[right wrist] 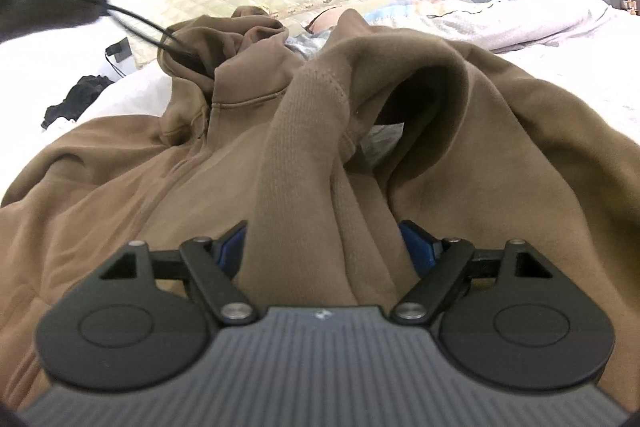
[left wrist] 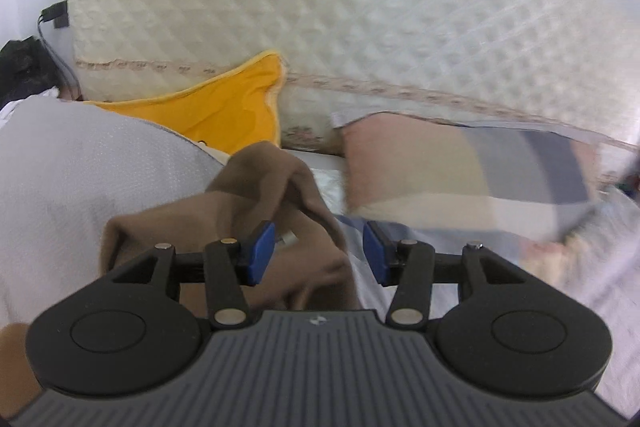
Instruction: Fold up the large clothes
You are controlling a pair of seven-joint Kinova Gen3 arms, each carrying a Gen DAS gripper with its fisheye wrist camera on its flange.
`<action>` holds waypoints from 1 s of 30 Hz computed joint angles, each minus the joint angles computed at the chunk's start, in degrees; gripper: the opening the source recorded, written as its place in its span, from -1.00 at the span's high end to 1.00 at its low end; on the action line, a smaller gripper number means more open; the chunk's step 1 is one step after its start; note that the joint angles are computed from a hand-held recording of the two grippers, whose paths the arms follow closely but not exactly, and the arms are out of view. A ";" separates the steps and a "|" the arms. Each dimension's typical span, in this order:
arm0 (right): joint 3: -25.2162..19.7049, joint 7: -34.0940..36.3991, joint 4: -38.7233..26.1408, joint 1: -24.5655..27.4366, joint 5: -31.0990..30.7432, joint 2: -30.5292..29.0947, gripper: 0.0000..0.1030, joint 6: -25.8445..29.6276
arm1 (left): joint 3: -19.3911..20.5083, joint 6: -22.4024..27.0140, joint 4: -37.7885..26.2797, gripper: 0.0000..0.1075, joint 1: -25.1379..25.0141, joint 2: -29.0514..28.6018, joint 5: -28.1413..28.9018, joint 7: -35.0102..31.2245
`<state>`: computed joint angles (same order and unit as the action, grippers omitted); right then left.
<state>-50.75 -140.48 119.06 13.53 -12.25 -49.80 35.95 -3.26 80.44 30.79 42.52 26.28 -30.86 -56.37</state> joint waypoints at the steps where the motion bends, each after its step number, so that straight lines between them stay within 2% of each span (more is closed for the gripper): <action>1: 0.25 0.06 -0.35 -0.15 0.12 -0.20 -0.58 0.66 | -0.29 1.44 0.29 -0.02 1.73 -0.96 -1.19 -0.11; 3: 0.72 0.09 -0.85 -0.40 0.21 -0.77 -0.57 1.55 | 1.07 2.06 3.74 -0.02 4.08 -4.40 -4.47 1.51; 7: 1.74 0.73 -2.34 -0.84 0.72 -2.17 -0.56 4.49 | 10.14 3.55 14.36 -0.02 4.55 -12.92 -11.92 8.65; 9: 2.39 0.90 -3.01 -1.05 0.59 -2.99 -0.56 6.36 | 10.89 4.77 19.67 -0.02 6.47 -17.13 -12.33 11.80; 11: 3.01 1.12 -3.81 -1.05 0.48 -3.87 -0.56 8.32 | 9.13 5.95 24.97 -0.02 11.26 -21.26 -12.69 14.58; 13: 3.86 1.08 -4.60 -1.01 0.12 -5.04 -0.56 10.07 | 10.68 7.60 30.28 -0.02 13.62 -25.14 -13.34 18.44; 16: 5.09 1.08 -6.18 -1.01 -0.42 -7.00 -0.56 13.04 | 18.29 10.91 38.25 -0.02 12.54 -30.77 -13.79 25.39; 19: 6.36 1.58 -8.54 -0.79 -0.84 -8.94 -0.56 16.99 | 25.19 10.70 46.20 -0.02 9.77 -36.78 -9.39 32.13; 21: 7.81 2.34 -10.27 -0.19 -1.85 -10.52 -0.56 20.34 | 29.29 12.70 48.99 -0.02 11.69 -37.96 -9.47 34.23; 23: 8.49 1.88 -12.36 0.08 -1.37 -11.33 -0.56 24.17 | 31.37 14.60 50.92 -0.02 16.55 -38.39 -10.51 37.37; 25: 9.45 1.82 -14.36 1.36 -2.12 -12.30 -0.56 28.79 | 32.99 15.03 52.25 -0.02 20.07 -38.67 -10.92 39.38; 28: 10.58 1.57 -16.56 3.09 -3.49 -13.14 -0.56 33.70 | 33.14 14.89 53.49 -0.02 25.41 -38.64 -11.45 41.78; 30: 9.97 3.06 -19.14 5.06 -2.99 -13.26 -0.56 37.45 | 36.03 16.28 53.80 -0.02 26.09 -38.18 -12.67 43.11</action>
